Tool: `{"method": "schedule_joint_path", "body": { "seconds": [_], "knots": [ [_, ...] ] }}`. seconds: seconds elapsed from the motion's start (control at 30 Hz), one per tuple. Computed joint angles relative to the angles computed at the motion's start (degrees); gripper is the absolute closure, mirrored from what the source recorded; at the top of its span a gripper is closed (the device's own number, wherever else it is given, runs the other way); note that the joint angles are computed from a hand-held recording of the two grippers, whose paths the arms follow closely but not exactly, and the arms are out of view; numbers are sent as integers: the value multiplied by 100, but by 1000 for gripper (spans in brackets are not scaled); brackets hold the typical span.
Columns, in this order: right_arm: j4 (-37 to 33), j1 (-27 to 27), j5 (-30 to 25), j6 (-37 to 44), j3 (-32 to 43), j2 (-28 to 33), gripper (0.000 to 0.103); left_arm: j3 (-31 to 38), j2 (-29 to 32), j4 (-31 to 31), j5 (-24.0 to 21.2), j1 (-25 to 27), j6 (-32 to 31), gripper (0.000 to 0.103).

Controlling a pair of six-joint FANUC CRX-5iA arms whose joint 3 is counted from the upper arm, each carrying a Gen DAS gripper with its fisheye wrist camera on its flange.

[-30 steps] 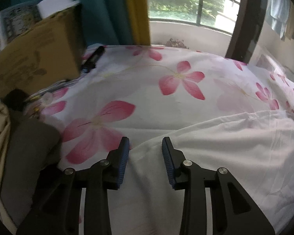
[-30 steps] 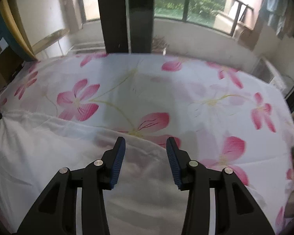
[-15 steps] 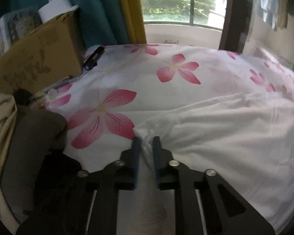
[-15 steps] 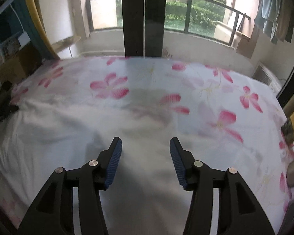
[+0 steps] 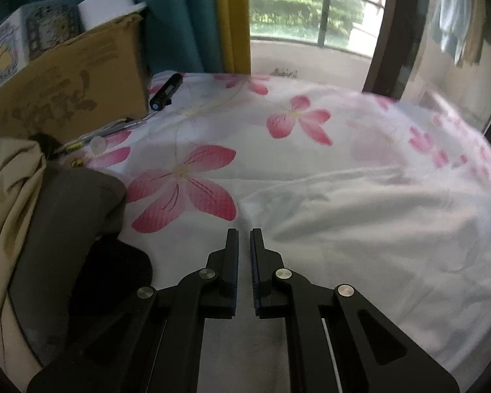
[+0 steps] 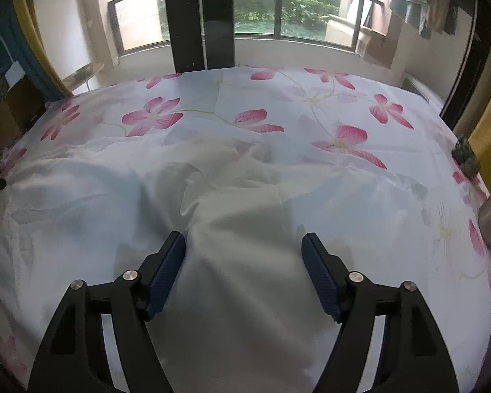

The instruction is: Fold large clothes

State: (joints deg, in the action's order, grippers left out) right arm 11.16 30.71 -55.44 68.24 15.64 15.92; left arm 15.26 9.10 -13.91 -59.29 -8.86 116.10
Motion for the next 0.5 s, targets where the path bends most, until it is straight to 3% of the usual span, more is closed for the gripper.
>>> {"method": "schedule_joint_path", "body": {
  "seconds": [0.37,0.43,0.5],
  "knots": [
    [62,29,66,-185,-393,-299,29,-298,-514,-412,293,-479,516,95],
    [79,37,101,-213,-494,-384,29,-376,-573,-374,359,-538,568,90],
    [58,37,165,-207,-613,-486,29,-469,-612,-255,486,-599,541,78]
  ]
}}
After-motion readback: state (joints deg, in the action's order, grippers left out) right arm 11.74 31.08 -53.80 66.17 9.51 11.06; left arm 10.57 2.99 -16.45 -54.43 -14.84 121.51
